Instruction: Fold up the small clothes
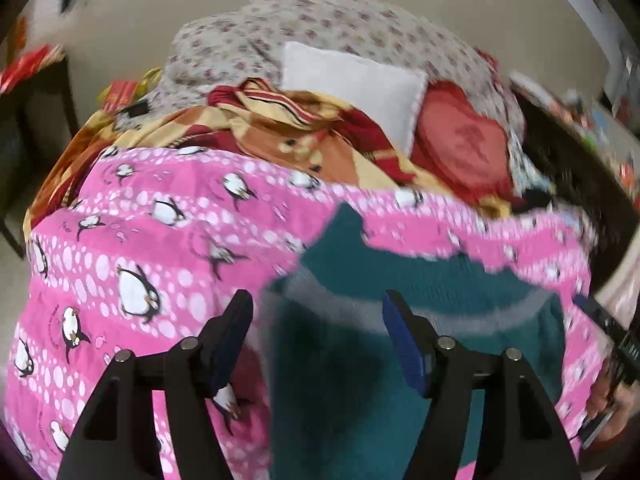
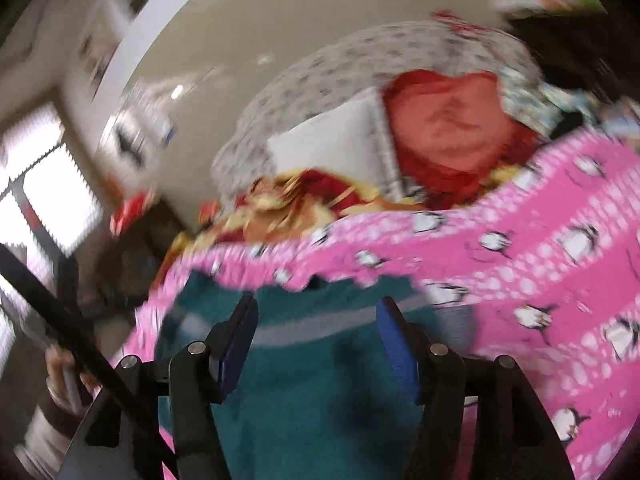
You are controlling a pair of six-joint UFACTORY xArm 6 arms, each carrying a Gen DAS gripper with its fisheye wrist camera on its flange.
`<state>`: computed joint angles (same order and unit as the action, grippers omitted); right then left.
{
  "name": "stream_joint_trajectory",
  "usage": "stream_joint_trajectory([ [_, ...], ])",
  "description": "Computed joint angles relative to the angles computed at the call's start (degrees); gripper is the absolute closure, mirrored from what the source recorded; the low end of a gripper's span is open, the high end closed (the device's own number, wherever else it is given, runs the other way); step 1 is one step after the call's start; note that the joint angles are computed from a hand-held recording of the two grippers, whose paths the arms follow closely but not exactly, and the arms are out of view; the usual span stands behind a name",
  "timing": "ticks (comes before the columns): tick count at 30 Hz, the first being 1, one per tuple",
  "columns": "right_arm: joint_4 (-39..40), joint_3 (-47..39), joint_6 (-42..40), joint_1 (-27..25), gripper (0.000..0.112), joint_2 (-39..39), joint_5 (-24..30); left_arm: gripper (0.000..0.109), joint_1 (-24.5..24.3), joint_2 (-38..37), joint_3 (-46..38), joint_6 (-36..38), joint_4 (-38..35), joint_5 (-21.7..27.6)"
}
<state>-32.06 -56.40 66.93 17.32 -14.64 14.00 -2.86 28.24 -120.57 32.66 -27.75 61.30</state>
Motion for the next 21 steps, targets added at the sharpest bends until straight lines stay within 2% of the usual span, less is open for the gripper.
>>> stream_joint_trajectory([
  [3, 3.7, -7.6, -6.9, 3.0, 0.046, 8.1, 2.3, 0.04, -2.5, -4.5, 9.4, 1.0, 3.8, -7.1],
  [5, 6.3, -13.1, -12.9, 4.6, 0.046, 13.6, 5.9, 0.04, -3.5, -3.9, 10.4, 0.9, 4.8, -6.8],
  [7, 2.4, -20.2, -14.5, 6.4, 0.048, 19.4, 14.6, 0.04, -4.5, -3.0, 11.6, -0.9, 7.7, -9.3],
  [8, -3.0, -23.5, -12.0, 7.2, 0.049, 22.2, 19.5, 0.04, -4.8, -2.6, 11.7, -1.6, 8.5, -10.2],
  [9, -6.4, -25.1, -10.4, 7.7, 0.049, 23.7, 22.1, 0.038, -5.1, -2.0, 11.9, -1.9, 8.9, -11.7],
  [11, -9.9, -26.1, -6.5, 7.0, 0.049, 25.3, 21.0, 0.037, -5.8, -2.1, 12.8, -2.0, 9.7, -15.0],
  [16, -2.2, -25.3, -8.2, 4.7, 0.05, 24.8, 17.8, 0.037, -5.5, -0.9, 9.4, -4.4, 10.4, -12.6],
  [19, -0.3, -21.0, -8.2, 5.6, 0.048, 20.5, 15.3, 0.037, -4.0, -5.6, 15.1, -0.5, 6.7, -13.5],
  [21, 2.0, -16.5, -9.0, 6.8, 0.048, 16.0, 14.7, 0.037, -2.5, -9.4, 19.5, 3.0, 3.7, -11.7],
])
